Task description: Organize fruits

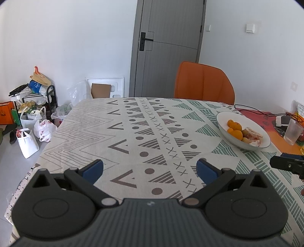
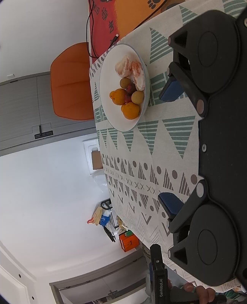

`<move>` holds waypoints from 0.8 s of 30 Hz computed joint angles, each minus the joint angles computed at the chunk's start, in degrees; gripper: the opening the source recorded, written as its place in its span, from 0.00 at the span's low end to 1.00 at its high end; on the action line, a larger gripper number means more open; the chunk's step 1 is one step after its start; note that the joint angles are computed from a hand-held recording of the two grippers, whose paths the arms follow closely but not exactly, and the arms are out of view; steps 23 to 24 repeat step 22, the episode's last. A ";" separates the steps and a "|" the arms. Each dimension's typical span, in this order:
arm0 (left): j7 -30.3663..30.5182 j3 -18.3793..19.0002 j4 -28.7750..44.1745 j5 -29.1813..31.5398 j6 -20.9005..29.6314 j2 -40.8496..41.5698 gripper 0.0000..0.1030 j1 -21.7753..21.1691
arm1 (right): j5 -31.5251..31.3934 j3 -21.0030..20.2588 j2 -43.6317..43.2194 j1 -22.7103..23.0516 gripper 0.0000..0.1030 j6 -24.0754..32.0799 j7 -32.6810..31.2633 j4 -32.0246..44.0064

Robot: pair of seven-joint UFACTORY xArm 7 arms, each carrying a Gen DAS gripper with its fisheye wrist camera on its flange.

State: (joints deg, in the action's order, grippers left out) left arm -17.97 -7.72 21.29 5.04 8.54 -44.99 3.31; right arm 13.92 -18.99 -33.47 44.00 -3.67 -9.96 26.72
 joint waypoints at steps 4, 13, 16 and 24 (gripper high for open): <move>0.25 0.46 0.06 -0.14 0.33 -0.10 1.00 -0.47 | -0.17 -0.04 -0.15 0.08 1.00 -0.07 -0.05 -0.12; 0.70 0.83 0.06 -0.48 0.33 -0.22 1.00 -1.20 | -0.26 0.16 -0.08 -0.12 1.00 0.05 0.17 -0.08; 0.85 0.92 0.01 -0.65 0.46 -0.23 1.00 -1.55 | -0.26 0.07 -0.08 0.04 1.00 0.03 0.11 -0.11; 1.13 0.58 0.04 -0.58 0.15 -0.37 1.00 -1.66 | -0.41 -0.18 0.18 0.44 1.00 -0.46 0.08 -0.38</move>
